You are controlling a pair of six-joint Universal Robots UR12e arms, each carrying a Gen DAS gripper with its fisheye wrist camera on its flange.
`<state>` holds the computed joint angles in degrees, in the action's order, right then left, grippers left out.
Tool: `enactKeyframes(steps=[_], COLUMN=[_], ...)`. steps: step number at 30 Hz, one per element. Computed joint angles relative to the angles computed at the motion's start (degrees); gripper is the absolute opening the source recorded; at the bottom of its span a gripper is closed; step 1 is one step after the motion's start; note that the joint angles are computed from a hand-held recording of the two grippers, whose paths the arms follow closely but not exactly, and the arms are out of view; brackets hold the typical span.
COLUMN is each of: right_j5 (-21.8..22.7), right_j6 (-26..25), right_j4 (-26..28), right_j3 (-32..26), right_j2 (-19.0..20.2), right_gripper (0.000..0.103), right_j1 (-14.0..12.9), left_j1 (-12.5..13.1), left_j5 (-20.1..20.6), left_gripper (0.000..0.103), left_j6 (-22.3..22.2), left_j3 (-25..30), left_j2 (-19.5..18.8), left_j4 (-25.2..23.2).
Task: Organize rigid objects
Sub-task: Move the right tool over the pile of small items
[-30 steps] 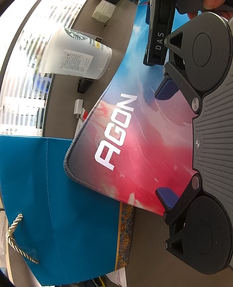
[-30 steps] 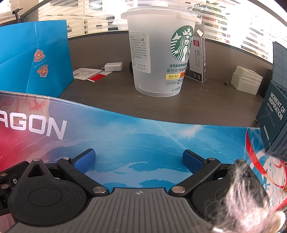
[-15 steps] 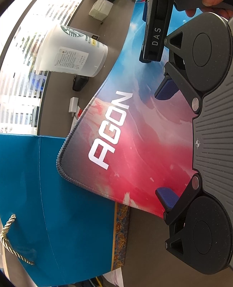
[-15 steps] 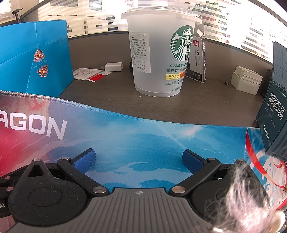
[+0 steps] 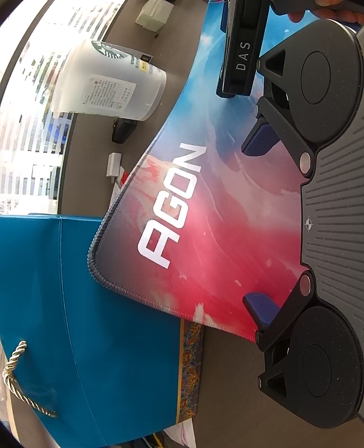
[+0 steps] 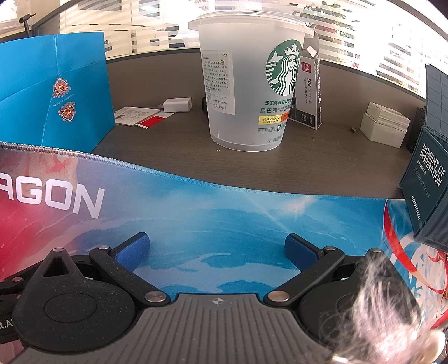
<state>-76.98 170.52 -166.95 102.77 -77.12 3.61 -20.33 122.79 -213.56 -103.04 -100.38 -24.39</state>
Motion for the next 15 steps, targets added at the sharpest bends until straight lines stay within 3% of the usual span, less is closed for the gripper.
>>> enactKeyframes(steps=[11, 15], right_j5=[0.1, 6.1], right_j6=[-0.2, 0.9], right_j4=[0.2, 4.6], right_j3=[0.1, -0.1], right_j2=[-0.2, -2.1], right_gripper=[0.103, 0.103], right_j1=[-0.1, -2.3], left_j1=[-0.1, 0.1], left_j5=[1.3, 1.4], left_gripper=[0.103, 0.103], left_j6=[-0.5, -1.4], left_j3=[-0.1, -0.4], left_j2=[-0.2, 0.1], left_j4=[1.2, 1.3])
